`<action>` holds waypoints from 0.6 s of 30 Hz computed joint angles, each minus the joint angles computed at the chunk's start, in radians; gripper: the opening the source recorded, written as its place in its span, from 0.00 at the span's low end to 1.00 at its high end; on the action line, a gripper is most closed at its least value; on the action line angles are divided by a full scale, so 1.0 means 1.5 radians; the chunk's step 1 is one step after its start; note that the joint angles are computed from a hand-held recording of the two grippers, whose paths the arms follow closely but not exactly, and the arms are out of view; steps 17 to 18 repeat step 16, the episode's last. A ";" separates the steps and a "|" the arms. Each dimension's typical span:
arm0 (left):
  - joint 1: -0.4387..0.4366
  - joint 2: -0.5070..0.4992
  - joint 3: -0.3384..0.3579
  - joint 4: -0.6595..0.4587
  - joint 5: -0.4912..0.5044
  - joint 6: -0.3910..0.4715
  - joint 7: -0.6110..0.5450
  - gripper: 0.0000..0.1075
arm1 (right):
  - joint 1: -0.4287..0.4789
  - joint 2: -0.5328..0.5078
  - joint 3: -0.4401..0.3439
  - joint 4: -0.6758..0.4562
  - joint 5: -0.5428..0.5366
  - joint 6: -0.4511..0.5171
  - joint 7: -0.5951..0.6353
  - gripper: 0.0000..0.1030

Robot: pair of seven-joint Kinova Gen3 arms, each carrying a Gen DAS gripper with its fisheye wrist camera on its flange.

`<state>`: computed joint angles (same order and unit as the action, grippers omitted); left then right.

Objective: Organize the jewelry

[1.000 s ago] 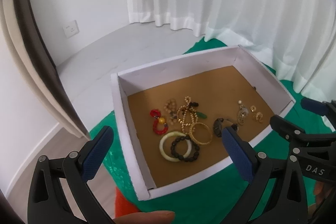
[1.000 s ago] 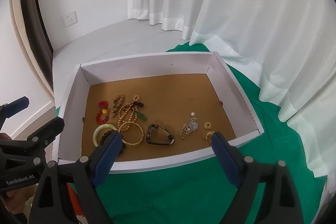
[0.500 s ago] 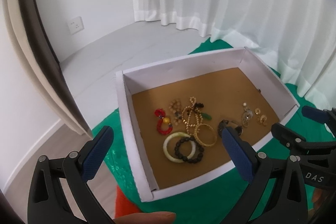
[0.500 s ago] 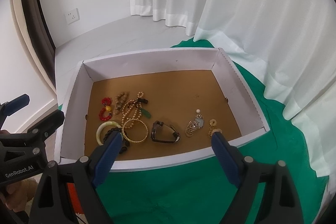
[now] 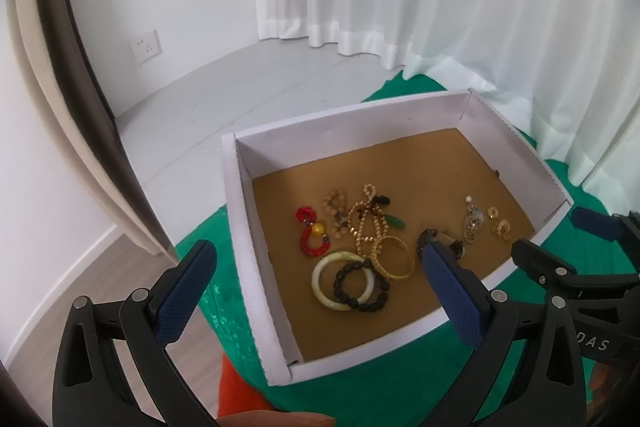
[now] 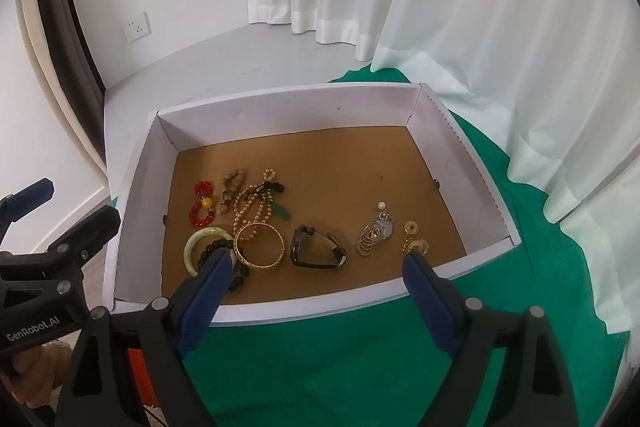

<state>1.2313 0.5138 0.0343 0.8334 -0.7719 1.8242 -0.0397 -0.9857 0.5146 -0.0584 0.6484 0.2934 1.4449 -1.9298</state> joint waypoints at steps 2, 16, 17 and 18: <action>-0.001 -0.001 0.000 0.003 0.002 -0.001 0.003 0.95 | -0.001 0.000 0.000 0.002 0.001 -0.001 0.000 0.86; 0.007 0.009 0.004 0.008 -0.014 -0.017 0.012 0.95 | 0.006 0.000 0.004 0.012 0.006 -0.001 -0.010 0.86; 0.007 0.009 0.004 0.008 -0.014 -0.017 0.012 0.95 | 0.006 0.000 0.004 0.012 0.006 -0.001 -0.010 0.86; 0.007 0.009 0.004 0.008 -0.014 -0.017 0.012 0.95 | 0.006 0.000 0.004 0.012 0.006 -0.001 -0.010 0.86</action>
